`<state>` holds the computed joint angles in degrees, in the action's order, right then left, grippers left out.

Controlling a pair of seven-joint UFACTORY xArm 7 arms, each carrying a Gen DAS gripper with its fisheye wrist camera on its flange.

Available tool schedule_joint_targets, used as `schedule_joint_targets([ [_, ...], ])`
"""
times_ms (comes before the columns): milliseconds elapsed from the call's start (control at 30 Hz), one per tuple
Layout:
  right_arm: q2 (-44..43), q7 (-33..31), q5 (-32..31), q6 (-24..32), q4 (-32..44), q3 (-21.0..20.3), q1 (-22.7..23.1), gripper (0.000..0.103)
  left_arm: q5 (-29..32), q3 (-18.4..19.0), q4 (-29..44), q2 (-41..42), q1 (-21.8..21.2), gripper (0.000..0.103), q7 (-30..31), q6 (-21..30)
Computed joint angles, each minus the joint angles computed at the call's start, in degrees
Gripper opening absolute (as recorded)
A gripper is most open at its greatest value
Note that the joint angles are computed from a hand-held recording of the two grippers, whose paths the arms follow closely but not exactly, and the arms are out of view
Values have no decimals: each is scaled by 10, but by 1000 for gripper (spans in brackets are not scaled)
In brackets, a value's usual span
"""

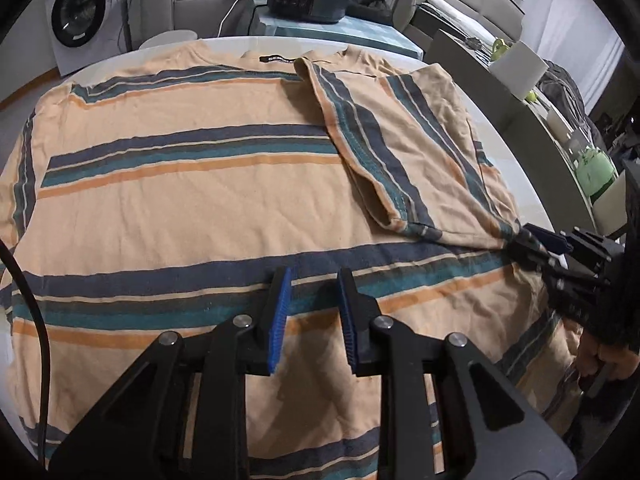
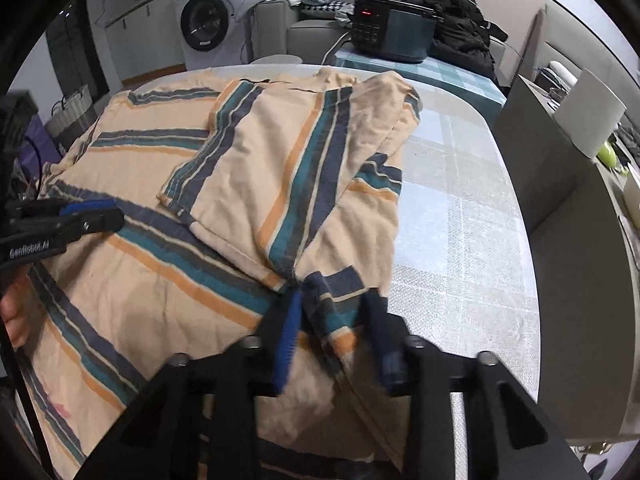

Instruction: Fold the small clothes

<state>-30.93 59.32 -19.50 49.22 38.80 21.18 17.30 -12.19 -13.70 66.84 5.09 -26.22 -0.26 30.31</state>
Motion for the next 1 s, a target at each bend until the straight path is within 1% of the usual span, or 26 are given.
schedule_joint_targets([
  [33,-7,4,0,1,-4,-1,-1,12,1,0,-4,-3,0,21,4,-3],
  [133,-37,11,8,12,-23,-7,-4,7,1,0,-1,-1,0,21,9,-6],
  [200,-65,24,9,45,-33,-1,-11,6,-2,0,8,5,1,21,14,-2],
  [267,-96,39,24,69,-49,-6,-13,6,-8,0,10,6,3,21,22,0],
  [333,-122,37,46,62,-67,-18,-5,7,-5,0,13,8,3,21,22,3],
  [400,-126,29,58,68,-63,-17,-1,11,1,1,14,8,1,21,17,6],
  [467,-138,18,70,56,-66,-22,5,12,10,2,16,9,-1,21,7,8],
  [567,-163,16,83,31,-69,-25,-2,16,16,1,16,8,-2,23,1,8],
  [633,-165,17,82,7,-64,-30,-21,28,16,0,15,8,-2,27,1,8],
  [667,-165,19,79,-3,-64,-29,-33,30,17,0,14,7,-3,29,0,7],
  [700,-153,20,73,-24,-57,-32,-49,33,21,0,13,7,-4,30,-3,4],
  [733,-141,17,72,-46,-55,-38,-58,39,26,0,11,6,-6,31,-6,2],
  [767,-123,14,73,-81,-51,-48,-69,42,32,-1,10,6,-8,32,-8,0],
  [833,-91,7,77,-137,-45,-65,-88,42,48,-1,8,4,-11,35,-10,0],
  [867,-64,11,74,-171,-37,-68,-107,42,52,-1,7,3,-12,37,-7,-1],
  [967,1,5,72,-210,-9,-81,-138,42,35,-5,-1,0,-10,46,16,-12],
  [1000,33,-8,79,-221,6,-96,-139,42,32,-6,-3,0,-11,48,19,-15],
])
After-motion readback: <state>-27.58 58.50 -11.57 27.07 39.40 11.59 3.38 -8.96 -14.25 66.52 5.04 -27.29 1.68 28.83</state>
